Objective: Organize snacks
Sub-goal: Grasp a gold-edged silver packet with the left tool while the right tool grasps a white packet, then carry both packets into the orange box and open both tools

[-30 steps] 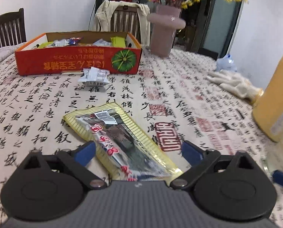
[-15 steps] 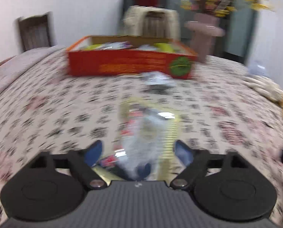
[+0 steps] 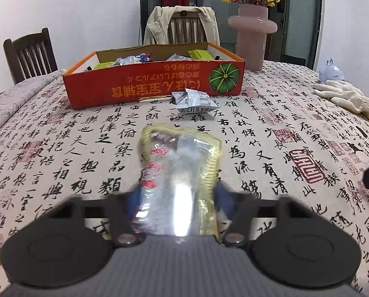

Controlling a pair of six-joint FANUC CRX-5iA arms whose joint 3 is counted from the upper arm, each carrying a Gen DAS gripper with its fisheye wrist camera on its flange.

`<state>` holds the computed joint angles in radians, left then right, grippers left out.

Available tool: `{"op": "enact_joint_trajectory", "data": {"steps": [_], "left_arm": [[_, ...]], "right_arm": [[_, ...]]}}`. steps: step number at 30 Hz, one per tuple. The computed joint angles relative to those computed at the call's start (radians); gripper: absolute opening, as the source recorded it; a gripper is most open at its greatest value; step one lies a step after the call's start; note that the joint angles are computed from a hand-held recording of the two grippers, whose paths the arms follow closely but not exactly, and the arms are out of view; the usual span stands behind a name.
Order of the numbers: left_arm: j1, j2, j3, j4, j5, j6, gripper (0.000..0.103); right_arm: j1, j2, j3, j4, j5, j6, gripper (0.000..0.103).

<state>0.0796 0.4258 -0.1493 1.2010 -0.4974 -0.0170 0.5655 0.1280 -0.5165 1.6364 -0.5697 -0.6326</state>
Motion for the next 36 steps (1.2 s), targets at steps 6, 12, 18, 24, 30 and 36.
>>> {"op": "enact_joint_trajectory", "data": {"steps": [6,12,18,24,30,36], "left_arm": [[0.035,-0.003,0.023,0.009,-0.071,0.107,0.033],[0.058,-0.038,0.01,0.204,-0.12,-0.018,0.033],[0.109,0.02,0.127,0.188,-0.174,0.044,0.034],[0.158,0.13,0.292,0.081,-0.254,0.181,0.034],[0.194,0.224,0.42,0.022,-0.325,0.268,0.034],[0.221,0.255,0.459,0.017,-0.376,0.286,0.034]], "right_arm": [[0.001,0.017,0.026,0.019,0.019,0.02,0.093],[0.016,0.026,0.056,-0.055,0.0,0.093,0.092],[-0.035,0.075,0.146,-0.053,0.075,0.105,0.091],[-0.046,0.251,0.406,-0.288,0.109,0.352,0.087],[-0.022,0.524,0.849,-0.735,-0.004,0.828,0.085],[-0.012,0.797,1.309,-0.94,-0.254,1.104,0.069]]}}
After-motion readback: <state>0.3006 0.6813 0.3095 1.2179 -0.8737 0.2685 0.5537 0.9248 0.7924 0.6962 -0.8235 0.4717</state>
